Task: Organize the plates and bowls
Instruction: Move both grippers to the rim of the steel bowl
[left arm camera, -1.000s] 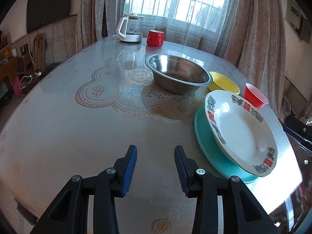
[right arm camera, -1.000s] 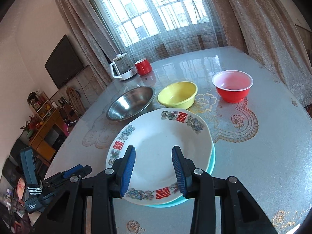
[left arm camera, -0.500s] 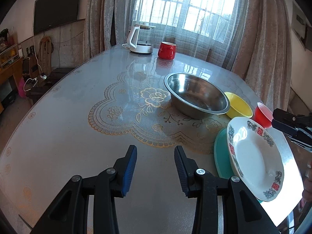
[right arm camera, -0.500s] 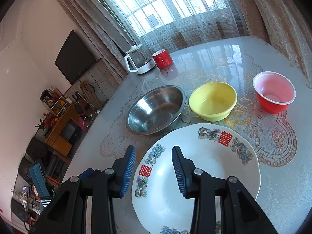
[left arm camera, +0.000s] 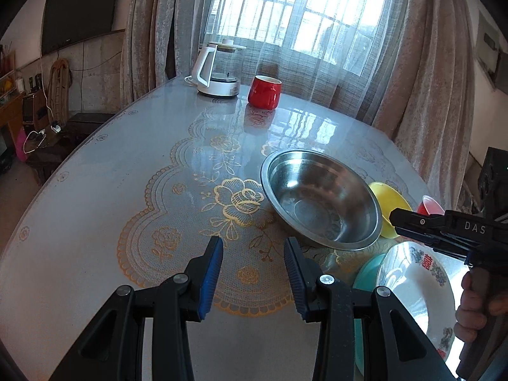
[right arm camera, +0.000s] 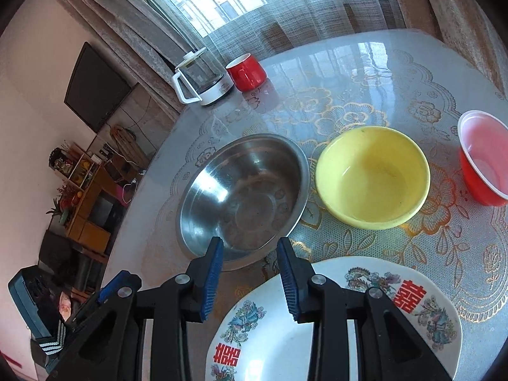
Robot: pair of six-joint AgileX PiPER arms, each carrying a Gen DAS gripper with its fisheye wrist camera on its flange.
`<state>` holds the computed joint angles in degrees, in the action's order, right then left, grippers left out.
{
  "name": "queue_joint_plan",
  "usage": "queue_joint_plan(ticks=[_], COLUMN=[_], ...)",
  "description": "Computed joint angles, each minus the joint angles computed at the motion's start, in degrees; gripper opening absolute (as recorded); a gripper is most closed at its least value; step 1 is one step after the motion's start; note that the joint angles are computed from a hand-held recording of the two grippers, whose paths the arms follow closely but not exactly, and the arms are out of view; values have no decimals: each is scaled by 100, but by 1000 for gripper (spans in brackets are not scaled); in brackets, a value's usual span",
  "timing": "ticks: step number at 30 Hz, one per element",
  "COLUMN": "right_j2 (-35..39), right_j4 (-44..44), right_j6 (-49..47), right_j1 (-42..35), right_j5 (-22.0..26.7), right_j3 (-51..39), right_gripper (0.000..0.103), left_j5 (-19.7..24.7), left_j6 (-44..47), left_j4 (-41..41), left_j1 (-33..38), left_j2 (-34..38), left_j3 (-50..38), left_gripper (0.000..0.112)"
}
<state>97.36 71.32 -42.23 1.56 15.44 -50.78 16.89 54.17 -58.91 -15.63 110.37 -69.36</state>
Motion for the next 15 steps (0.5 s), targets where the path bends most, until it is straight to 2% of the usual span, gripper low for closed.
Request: queue_joint_plan(ticks=[2, 4, 6, 9, 12, 15], right_j2=[189, 300, 438, 599, 739, 878], right_j4=[-815, -937, -1129, -1958, -2293, -3156], right_j6=[821, 939, 1150, 1957, 2216, 2987], right_j1=[21, 3, -42, -34, -71, 2], right_j5=[20, 43, 84, 18, 95, 88], right_j3=[-220, -324, -459, -663, -820, -1019], right_gripper=[35, 35, 35, 36, 36, 36], left_j5=[89, 245, 416, 632, 852, 974], left_j6=[-588, -1167, -1354, -1823, -2054, -2536], left_j4=[558, 1109, 1299, 1766, 1989, 2615], left_j1=[-40, -77, -96, -161, -218, -358], left_j2=[255, 518, 763, 1111, 1431, 1756], left_j3=[-411, -849, -1241, -1787, -2258, -2759], left_gripper=[41, 41, 41, 41, 41, 41])
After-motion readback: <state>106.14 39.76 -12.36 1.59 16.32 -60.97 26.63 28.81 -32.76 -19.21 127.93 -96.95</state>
